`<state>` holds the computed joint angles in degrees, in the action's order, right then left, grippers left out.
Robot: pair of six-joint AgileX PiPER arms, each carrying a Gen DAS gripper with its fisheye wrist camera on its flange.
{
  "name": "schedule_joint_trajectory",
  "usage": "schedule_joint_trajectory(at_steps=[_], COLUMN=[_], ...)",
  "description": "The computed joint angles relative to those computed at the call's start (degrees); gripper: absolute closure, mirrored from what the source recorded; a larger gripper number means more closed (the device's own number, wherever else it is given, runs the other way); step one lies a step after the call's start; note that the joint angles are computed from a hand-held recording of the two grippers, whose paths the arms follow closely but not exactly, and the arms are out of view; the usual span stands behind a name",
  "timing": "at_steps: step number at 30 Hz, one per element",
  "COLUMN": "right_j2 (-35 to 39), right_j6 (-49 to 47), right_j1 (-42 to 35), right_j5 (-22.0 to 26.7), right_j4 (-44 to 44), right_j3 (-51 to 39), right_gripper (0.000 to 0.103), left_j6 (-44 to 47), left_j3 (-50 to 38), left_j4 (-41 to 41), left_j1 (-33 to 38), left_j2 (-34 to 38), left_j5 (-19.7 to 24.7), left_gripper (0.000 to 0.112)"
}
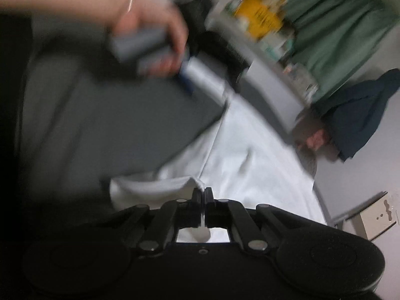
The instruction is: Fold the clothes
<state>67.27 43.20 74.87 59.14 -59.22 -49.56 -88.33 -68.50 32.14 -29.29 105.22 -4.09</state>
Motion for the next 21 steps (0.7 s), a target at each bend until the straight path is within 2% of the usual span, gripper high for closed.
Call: schedule_joint_trajectory(at_steps=[4,6,8,11,16,18,21], right_j2=[-0.9,1.8,4.9,7.6,6.9,5.9,5.0], right_j6=[1.6,-0.1,-3.2,-7.1,-11.9,-12.6,-16.6], right_j1=[-0.5,-1.9,-3.5,-4.5,-5.9,-6.4,-7.8], right_j5=[-10.4,-14.9,-18.0,-20.2,-22.7,-24.6,-26.6], right_j4=[0.9,2.7,4.6,8.7,15.7,16.2,18.2], right_j3=[-2.7,-4.3,-5.1,-5.4,-3.4,-2.4,-1.7], right_gripper=[0.100,0.100,0.100,0.100,0.100,0.100,0.100], left_j6=[14.1,16.0,14.3,13.6,15.7,17.0,24.0], left_j3=[1.0,2.1,2.9,2.1,-2.0,-2.5,-3.7], left_j4=[-17.0,-21.0,-20.1,-18.8,-16.9,-17.3,-23.3], left_j1=[1.6,2.3,2.9,3.2,2.5,2.2,1.5], left_j2=[1.9,2.5,2.9,3.4,5.3,6.0,7.4], left_j5=[-6.9,-10.6,-13.2,-13.1,-9.2,-10.1,-10.7], left_gripper=[0.015,0.015,0.015,0.015,0.015,0.015,0.012])
